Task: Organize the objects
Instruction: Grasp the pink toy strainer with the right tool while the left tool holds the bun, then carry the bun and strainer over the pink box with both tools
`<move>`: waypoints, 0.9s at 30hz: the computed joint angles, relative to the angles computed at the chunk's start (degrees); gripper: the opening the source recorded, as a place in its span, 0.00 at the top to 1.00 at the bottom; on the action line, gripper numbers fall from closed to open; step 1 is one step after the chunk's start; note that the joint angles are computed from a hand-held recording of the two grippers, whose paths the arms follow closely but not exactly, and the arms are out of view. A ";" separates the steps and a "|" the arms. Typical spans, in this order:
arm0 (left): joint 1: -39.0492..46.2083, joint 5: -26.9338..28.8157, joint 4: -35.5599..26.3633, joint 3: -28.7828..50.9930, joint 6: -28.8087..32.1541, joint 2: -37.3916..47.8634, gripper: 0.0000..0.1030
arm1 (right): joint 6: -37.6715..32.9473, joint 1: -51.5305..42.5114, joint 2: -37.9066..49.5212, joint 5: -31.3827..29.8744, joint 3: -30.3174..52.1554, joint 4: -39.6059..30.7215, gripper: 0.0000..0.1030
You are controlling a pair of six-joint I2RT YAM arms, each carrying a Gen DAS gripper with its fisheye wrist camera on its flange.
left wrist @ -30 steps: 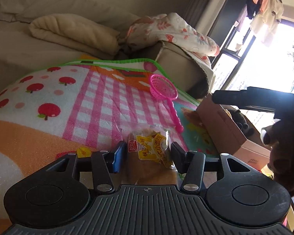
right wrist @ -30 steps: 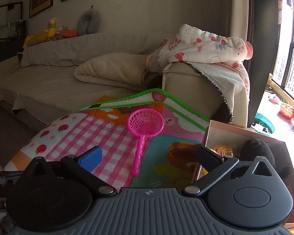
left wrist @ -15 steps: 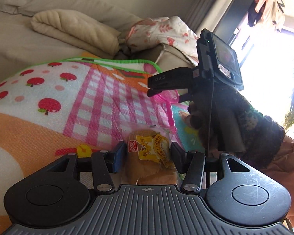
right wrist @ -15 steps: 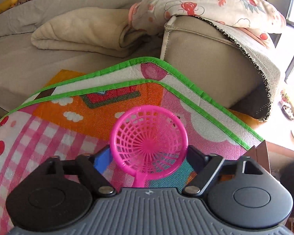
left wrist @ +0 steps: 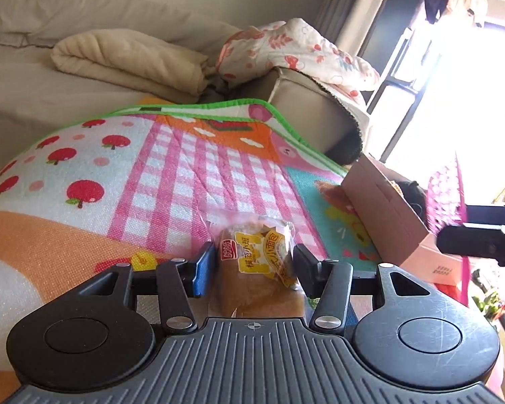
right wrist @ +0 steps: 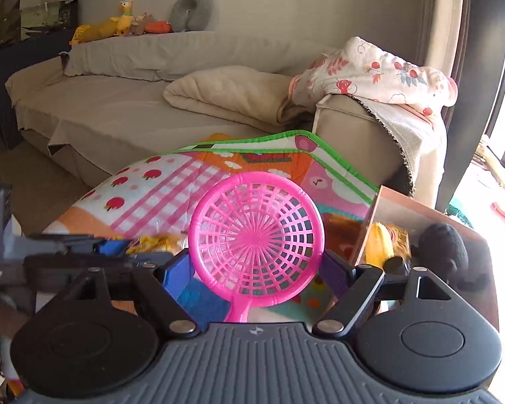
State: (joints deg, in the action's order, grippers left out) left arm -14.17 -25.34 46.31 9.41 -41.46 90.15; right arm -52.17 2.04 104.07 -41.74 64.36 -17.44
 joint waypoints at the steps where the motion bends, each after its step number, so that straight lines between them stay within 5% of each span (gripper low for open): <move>1: -1.08 -0.95 -2.56 0.76 -0.41 -0.91 0.47 | -1.45 -1.97 -0.17 -0.40 -0.74 -0.15 0.22; 10: -12.31 1.05 -18.47 8.35 0.60 -6.53 0.48 | -1.91 -14.31 4.82 0.10 0.13 -1.05 0.22; 18: -15.32 2.84 -26.97 22.19 5.63 -5.62 0.48 | -2.64 -21.78 6.37 -7.16 0.57 -0.39 0.22; 27: -7.33 9.92 -22.53 47.64 9.79 14.17 0.48 | 0.26 -24.73 9.61 -11.46 2.98 2.48 0.22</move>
